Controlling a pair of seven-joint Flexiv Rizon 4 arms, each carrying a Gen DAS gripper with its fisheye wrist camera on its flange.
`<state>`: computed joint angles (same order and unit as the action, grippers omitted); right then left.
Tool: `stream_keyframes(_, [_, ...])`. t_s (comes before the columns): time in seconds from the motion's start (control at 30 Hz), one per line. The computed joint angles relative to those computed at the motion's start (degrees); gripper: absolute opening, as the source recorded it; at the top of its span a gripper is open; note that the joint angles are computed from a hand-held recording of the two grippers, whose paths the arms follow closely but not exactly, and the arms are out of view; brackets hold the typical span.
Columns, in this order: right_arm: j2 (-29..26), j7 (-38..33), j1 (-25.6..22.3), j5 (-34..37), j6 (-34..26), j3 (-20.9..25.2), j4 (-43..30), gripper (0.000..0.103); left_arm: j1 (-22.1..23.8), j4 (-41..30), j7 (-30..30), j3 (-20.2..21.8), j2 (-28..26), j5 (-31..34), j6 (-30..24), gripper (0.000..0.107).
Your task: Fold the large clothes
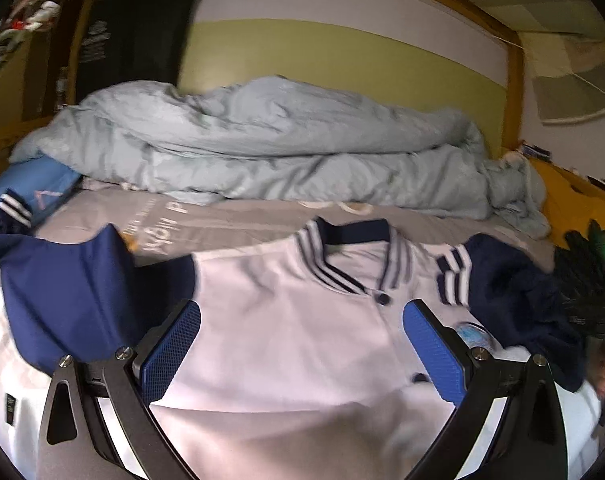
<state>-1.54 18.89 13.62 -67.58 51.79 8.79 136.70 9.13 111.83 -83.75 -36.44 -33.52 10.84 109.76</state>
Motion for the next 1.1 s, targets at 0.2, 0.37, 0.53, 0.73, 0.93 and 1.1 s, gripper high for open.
stream_keyframes(0.2, [3.1, 5.9, -3.6, -7.5, 7.3, -1.3, 3.0, 0.007, 8.7, -4.5, 5.4, -19.6, -9.2, -3.2, -17.9, 0.102])
stream_keyframes(0.37, [4.2, 16.5, -7.5, -18.0, 14.4, -3.1, 3.8, 0.021, -2.0, -18.7, 7.7, -15.9, -15.2, -13.3, -34.7, 0.089])
stream_keyframes(0.53, [6.3, 10.9, -5.0, -9.8, -3.2, 3.0, 2.8, 0.046, -8.1, -29.7, 5.6, -15.4, -23.1, -24.4, -46.4, 0.088])
stream_keyframes(0.73, [8.4, 15.5, -5.1, -12.8, -0.2, 0.7, 4.5, 0.047, -8.6, -31.8, 12.8, -18.2, -26.2, -30.0, -47.7, 0.042])
stream_keyframes(0.93, [9.8, 20.5, -6.1, -16.4, 1.9, -0.4, 5.6, 0.049, -6.0, -24.3, 22.2, -19.5, -20.4, -28.9, -33.6, 0.011])
stream_keyframes(1.1, [11.0, 23.3, -6.6, -17.3, 1.1, 0.1, 6.3, 0.051, -4.8, -16.6, 23.7, -14.5, -10.8, -28.1, -20.0, 0.01])
